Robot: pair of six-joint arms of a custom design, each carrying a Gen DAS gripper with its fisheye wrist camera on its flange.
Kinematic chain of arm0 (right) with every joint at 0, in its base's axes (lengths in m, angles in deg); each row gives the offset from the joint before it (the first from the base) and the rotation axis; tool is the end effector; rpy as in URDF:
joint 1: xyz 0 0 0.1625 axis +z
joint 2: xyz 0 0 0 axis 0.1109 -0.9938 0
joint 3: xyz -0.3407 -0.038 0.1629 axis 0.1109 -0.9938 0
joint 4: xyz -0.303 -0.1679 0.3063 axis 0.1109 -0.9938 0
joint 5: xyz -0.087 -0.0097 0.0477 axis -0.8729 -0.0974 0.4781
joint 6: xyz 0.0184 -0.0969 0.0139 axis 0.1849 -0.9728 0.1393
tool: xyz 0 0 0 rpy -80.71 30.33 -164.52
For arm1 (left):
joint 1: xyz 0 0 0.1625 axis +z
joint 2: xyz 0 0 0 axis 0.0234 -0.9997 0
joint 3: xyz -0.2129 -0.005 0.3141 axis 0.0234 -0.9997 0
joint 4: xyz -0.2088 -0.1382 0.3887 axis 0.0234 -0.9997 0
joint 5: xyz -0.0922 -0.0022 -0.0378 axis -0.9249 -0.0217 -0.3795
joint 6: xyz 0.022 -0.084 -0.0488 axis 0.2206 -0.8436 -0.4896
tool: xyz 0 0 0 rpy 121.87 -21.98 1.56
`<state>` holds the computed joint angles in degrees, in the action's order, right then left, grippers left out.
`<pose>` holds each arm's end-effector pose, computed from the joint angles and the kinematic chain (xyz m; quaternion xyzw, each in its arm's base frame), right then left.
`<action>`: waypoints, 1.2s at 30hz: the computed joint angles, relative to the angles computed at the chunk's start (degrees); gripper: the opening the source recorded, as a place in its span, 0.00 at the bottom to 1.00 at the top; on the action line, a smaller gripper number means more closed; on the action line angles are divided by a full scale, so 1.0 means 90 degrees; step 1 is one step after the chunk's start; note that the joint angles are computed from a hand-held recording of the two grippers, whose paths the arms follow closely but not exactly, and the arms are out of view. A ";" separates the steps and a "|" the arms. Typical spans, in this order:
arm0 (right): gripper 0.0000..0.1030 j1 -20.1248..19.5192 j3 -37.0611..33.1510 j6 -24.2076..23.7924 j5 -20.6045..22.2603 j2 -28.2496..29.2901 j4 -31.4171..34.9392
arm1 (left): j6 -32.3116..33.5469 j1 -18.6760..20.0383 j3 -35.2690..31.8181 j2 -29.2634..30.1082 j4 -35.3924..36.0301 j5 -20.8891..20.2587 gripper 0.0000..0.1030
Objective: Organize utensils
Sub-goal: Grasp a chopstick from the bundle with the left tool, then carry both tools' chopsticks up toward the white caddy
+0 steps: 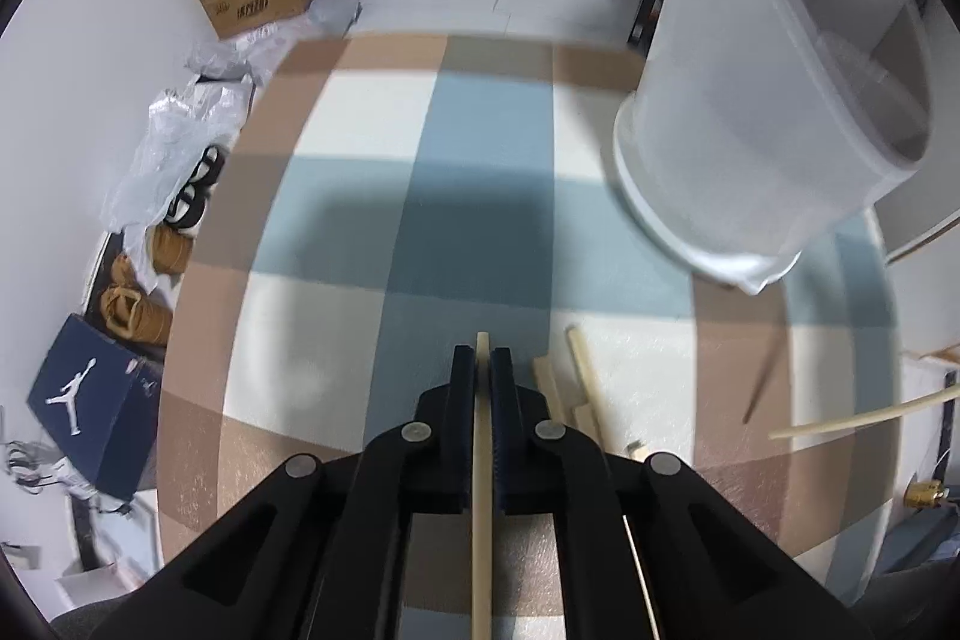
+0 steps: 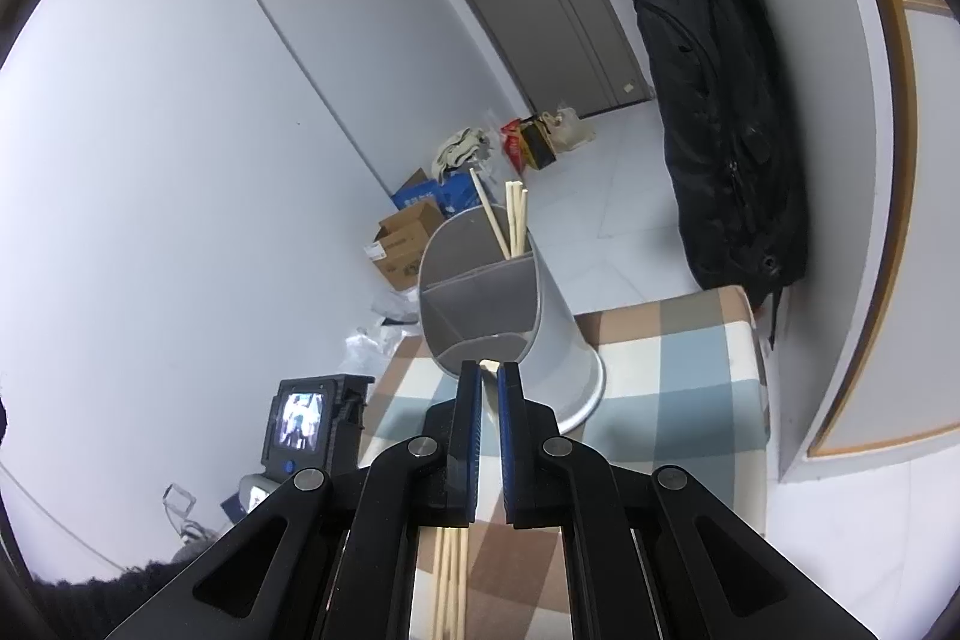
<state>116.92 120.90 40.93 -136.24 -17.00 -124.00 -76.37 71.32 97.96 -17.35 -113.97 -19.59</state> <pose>0.4048 -0.4833 0.0570 0.0424 -0.8727 0.4705 0.1236 -0.0045 -0.6695 0.3227 0.2173 0.9149 -0.1026 0.3243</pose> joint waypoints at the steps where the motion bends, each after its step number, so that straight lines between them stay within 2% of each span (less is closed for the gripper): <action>1: 0.05 0.0008 -0.0011 0.0000 -0.0007 0.0008 -0.0014 | 0.0060 -0.0007 0.0049 -0.0048 -0.0159 -0.0074 0.01; 10: 0.05 0.0068 -0.0206 -0.0094 -0.0054 0.0193 -0.0050 | 0.0883 -0.0202 0.0723 -0.0990 -0.1737 -0.1270 0.01; 15: 0.05 0.0109 -0.0267 -0.0092 -0.0112 0.0282 -0.0069 | 0.1070 -0.0266 0.0749 -0.1129 -0.1854 -0.1705 0.01; 25: 0.05 0.0317 -0.0616 -0.0188 -0.0371 0.0440 0.0158 | 0.1564 -0.0446 0.0800 -0.1475 -0.1830 -0.2120 0.01; 36: 0.05 0.0518 -0.1152 -0.0525 -0.0490 0.0471 0.0708 | 0.1540 -0.0675 0.0398 -0.1457 -0.1870 -0.2519 0.01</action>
